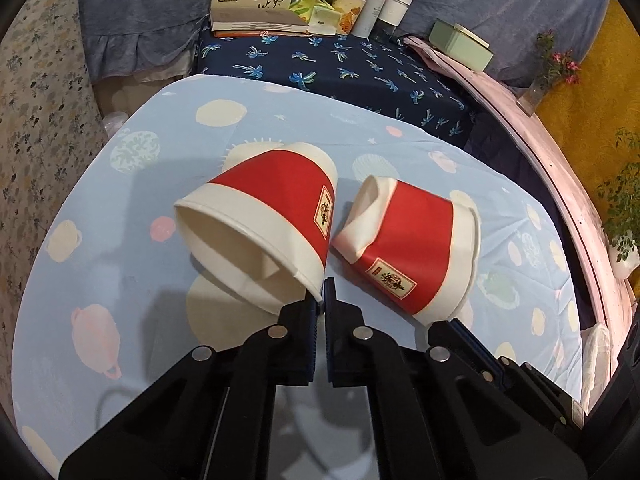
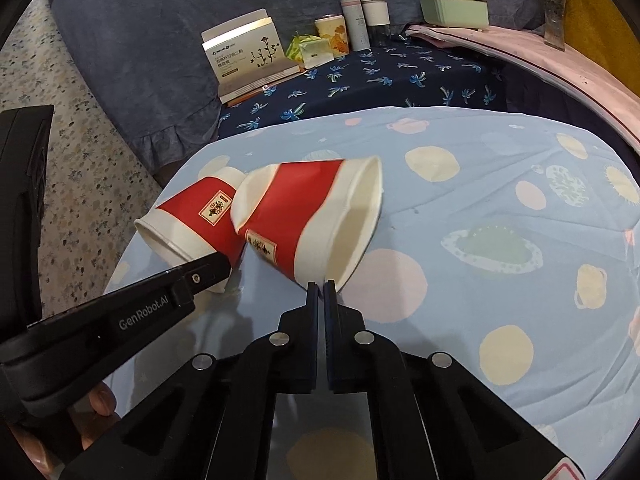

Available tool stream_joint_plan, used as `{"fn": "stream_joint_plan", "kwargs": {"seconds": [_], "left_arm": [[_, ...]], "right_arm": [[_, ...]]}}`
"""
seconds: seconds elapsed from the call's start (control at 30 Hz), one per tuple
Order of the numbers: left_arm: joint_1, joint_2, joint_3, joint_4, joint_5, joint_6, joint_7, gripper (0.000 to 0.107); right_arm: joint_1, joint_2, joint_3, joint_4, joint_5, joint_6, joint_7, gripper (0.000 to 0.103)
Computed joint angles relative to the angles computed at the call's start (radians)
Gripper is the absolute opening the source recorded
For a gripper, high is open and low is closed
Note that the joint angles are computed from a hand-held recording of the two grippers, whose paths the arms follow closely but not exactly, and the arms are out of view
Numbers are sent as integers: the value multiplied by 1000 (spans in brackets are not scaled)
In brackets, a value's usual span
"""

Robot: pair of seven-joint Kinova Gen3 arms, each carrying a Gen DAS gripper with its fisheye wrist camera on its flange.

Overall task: Collect trash
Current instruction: 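Grasp one red-and-white paper cup with the right tool while the left tool grasps the other, then lift both paper cups and carry them over the white bin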

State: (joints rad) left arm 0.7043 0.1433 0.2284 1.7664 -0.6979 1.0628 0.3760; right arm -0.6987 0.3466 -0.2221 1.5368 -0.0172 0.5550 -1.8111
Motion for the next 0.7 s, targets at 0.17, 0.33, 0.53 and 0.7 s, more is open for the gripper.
{"fn": "stream_joint_plan", "kwargs": {"seconds": [0.17, 0.33, 0.53, 0.7], "left_arm": [[28, 20, 9, -30, -4, 30, 12, 3], [78, 40, 16, -69, -13, 63, 40, 3], [161, 95, 17, -166, -33, 124, 48, 3], [239, 161, 0, -287, -46, 174, 19, 3]], "right_arm": [[7, -42, 4, 46, 4, -25, -11, 3], [41, -113, 1, 117, -9, -52, -19, 3], [118, -207, -9, 208, -68, -71, 9, 3], [188, -292, -4, 283, -144, -78, 73, 3]]}}
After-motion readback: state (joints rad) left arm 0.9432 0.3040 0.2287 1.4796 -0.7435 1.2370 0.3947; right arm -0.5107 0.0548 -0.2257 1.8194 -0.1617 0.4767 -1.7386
